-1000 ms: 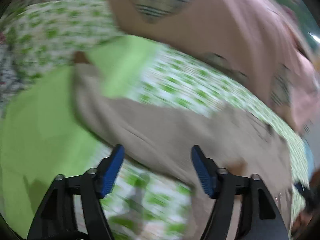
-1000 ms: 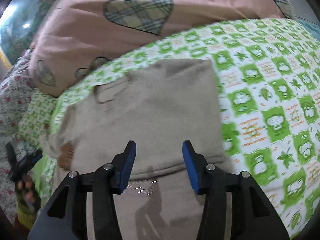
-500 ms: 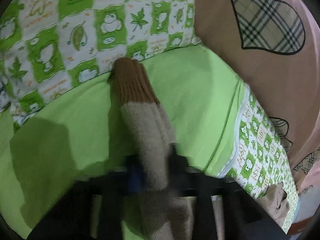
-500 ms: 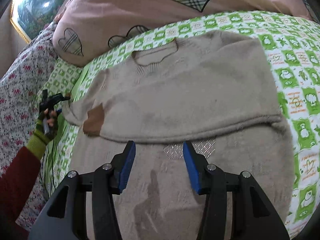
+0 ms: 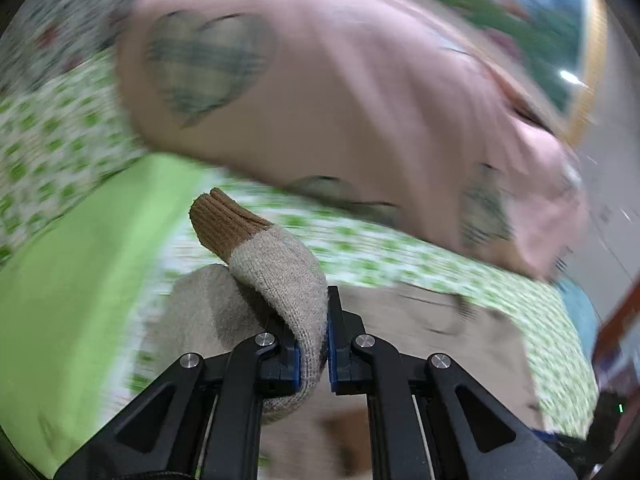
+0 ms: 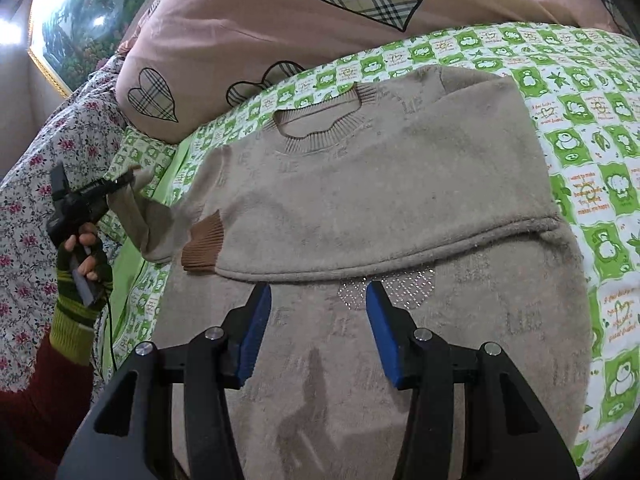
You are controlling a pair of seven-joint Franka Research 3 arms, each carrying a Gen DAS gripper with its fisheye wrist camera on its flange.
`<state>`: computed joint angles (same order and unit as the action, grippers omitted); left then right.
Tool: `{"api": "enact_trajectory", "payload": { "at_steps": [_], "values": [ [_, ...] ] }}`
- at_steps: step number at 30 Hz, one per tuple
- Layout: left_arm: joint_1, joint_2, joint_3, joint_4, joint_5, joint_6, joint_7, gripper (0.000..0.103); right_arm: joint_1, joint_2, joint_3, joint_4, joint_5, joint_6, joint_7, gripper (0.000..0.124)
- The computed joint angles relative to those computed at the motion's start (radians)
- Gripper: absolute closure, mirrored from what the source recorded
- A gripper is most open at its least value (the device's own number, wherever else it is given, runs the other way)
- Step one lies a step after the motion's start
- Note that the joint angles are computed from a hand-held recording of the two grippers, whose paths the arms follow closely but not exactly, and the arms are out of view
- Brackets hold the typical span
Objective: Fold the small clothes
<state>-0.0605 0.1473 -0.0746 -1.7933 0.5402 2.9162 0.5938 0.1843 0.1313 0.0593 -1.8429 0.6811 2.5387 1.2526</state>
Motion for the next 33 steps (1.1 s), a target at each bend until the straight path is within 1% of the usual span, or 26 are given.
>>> {"api": "enact_trajectory", "payload": {
  "at_steps": [2,4,6,7,8,11,12,13,14,15,16,17,18,19,21,22,24,25,26,27,28,29,30,32,33],
  "values": [
    [-0.036,0.054,-0.027,0.069,0.016,0.012,0.031,0.095,-0.005,-0.021,-0.006,-0.027,0.006,0.015,0.001,0.073],
    [-0.067,0.119,-0.059,0.139,0.0,0.027,0.109,0.095,-0.011,-0.036,-0.014,-0.05,0.011,0.028,0.012,0.073],
    [-0.112,0.185,-0.065,0.217,0.005,0.001,0.167,0.095,-0.018,-0.051,-0.023,-0.074,0.018,0.043,0.026,0.073],
    [-0.123,0.236,-0.089,0.272,-0.022,-0.02,0.224,0.095,-0.022,-0.056,-0.026,-0.082,0.024,0.048,0.03,0.073],
    [-0.138,0.259,-0.09,0.295,-0.035,-0.029,0.25,0.095,-0.024,-0.06,-0.028,-0.09,0.031,0.052,0.031,0.073],
    [-0.198,0.365,-0.087,0.417,-0.055,-0.113,0.349,0.095,-0.031,-0.074,-0.035,-0.112,0.036,0.072,0.041,0.073],
    [-0.208,0.405,-0.094,0.464,-0.073,-0.151,0.389,0.094,-0.032,-0.076,-0.036,-0.115,0.036,0.074,0.045,0.073],
    [-0.199,0.439,-0.121,0.497,-0.114,-0.185,0.45,0.09,-0.034,-0.077,-0.038,-0.116,0.036,0.076,0.052,0.073],
    [-0.198,0.471,-0.133,0.532,-0.148,-0.221,0.492,0.088,-0.035,-0.075,-0.04,-0.115,0.034,0.077,0.059,0.073],
    [-0.204,0.497,-0.133,0.559,-0.175,-0.257,0.516,0.087,-0.036,-0.072,-0.041,-0.111,0.027,0.078,0.071,0.073],
    [-0.216,0.511,-0.118,0.573,-0.2,-0.284,0.533,0.082,-0.037,-0.068,-0.042,-0.105,0.023,0.075,0.078,0.073],
    [-0.216,0.501,-0.118,0.553,-0.204,-0.289,0.53,0.079,-0.039,-0.063,-0.041,-0.098,0.022,0.07,0.084,0.073],
    [-0.215,0.478,-0.114,0.516,-0.216,-0.28,0.529,0.07,-0.04,-0.057,-0.04,-0.086,0.03,0.064,0.082,0.073],
    [-0.213,0.442,-0.109,0.459,-0.222,-0.251,0.52,0.058,-0.041,-0.051,-0.037,-0.076,0.042,0.063,0.073,0.073],
    [-0.219,0.355,-0.086,0.324,-0.207,-0.172,0.477,0.044,-0.041,-0.033,-0.032,-0.05,0.053,0.058,0.061,0.073],
    [-0.22,0.309,-0.075,0.255,-0.195,-0.135,0.449,0.042,-0.041,-0.017,-0.027,-0.027,0.06,0.054,0.055,0.073],
    [-0.221,0.233,-0.059,0.152,-0.175,-0.095,0.395,0.041,-0.04,0.026,-0.016,0.029,0.078,0.04,0.048,0.073],
    [-0.228,0.182,-0.04,0.082,-0.149,-0.07,0.345,0.039,-0.041,0.047,-0.01,0.056,0.087,0.03,0.045,0.073],
    [-0.24,0.137,-0.014,0.023,-0.105,-0.063,0.282,0.039,-0.043,0.071,-0.003,0.087,0.096,0.018,0.042,0.073],
    [-0.247,0.097,0.005,-0.021,-0.056,-0.072,0.224,0.039,-0.044,0.103,0.005,0.127,0.102,0.006,0.037,0.073],
    [-0.265,0.053,0.041,-0.072,0.032,-0.098,0.125,0.039,-0.039,0.144,0.012,0.181,0.092,-0.006,0.046,0.073],
    [-0.265,0.031,0.049,-0.095,0.078,-0.116,0.071,0.039,-0.039,0.166,0.019,0.21,0.086,-0.013,0.049,0.073],
    [-0.258,0.003,0.057,-0.128,0.113,-0.139,0.013,0.039,-0.035,0.211,0.027,0.271,0.074,-0.031,0.057,0.073],
    [-0.223,-0.036,0.057,-0.18,0.128,-0.164,-0.058,0.039,-0.029,0.271,0.04,0.355,0.048,-0.049,0.068,0.073],
    [-0.203,-0.05,0.056,-0.202,0.127,-0.172,-0.085,0.039,-0.02,0.321,0.043,0.427,0.019,-0.068,0.087,0.073]
  ]
}}
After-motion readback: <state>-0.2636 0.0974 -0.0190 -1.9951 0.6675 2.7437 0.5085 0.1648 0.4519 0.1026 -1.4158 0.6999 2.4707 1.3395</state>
